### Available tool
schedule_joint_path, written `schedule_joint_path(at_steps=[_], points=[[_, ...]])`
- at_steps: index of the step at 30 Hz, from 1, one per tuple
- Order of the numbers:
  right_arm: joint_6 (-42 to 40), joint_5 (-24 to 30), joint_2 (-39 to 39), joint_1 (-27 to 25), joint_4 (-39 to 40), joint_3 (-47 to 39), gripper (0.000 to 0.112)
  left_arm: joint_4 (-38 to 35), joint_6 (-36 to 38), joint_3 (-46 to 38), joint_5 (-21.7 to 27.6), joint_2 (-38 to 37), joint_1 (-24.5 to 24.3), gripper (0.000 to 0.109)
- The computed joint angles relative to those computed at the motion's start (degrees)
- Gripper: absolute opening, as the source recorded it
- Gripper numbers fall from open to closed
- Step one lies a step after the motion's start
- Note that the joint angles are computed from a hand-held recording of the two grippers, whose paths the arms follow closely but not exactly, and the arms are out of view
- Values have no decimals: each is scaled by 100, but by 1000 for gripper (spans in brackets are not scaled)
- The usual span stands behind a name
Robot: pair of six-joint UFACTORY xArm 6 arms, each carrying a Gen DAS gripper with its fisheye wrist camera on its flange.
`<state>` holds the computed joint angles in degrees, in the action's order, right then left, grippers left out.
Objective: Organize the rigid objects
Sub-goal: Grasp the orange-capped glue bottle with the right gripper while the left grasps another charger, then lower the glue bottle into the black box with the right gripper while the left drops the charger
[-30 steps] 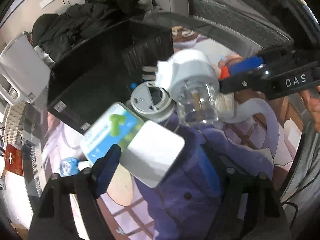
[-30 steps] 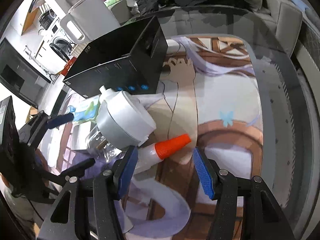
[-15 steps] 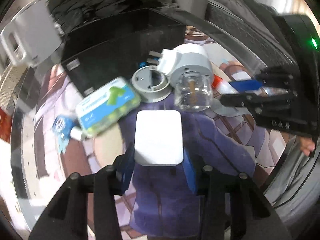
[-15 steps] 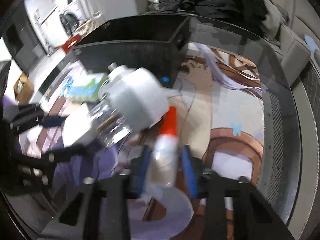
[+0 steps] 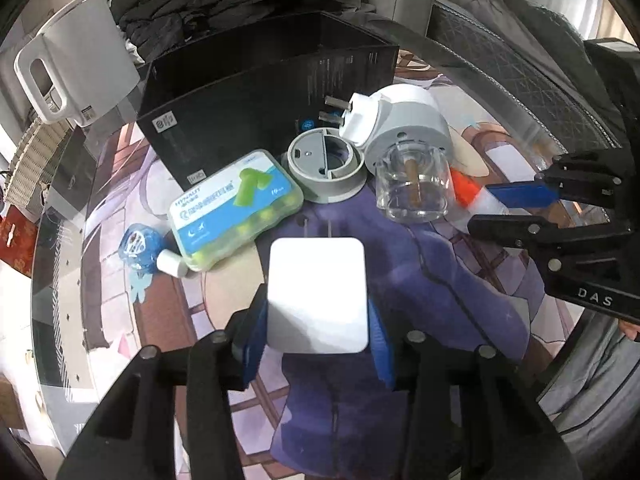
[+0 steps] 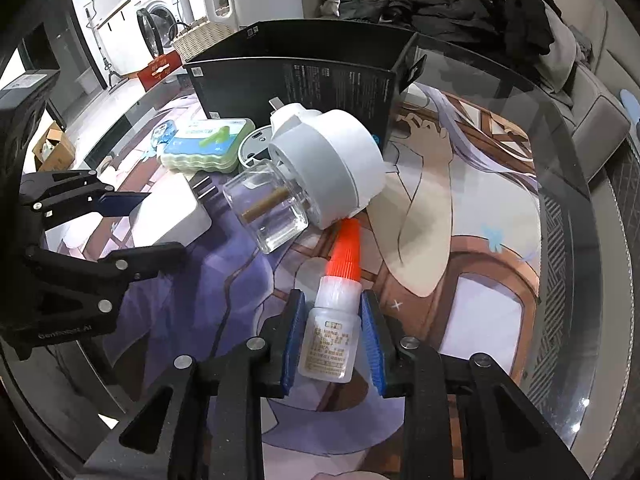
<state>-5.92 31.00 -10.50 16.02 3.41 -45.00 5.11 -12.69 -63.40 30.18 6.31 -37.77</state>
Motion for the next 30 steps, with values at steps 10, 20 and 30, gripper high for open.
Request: schedule_joint_path(at_steps=[10, 20, 30], points=[[-116, -293, -548, -18, 320, 298, 0, 122, -73, 157, -329, -224, 31, 43], [-410, -181, -605, -116, 864, 307, 59, -8, 20, 290, -342, -341, 44, 43], [-30, 30, -497, 269, -132, 497, 32, 29, 33, 418, -299, -356, -96, 43]])
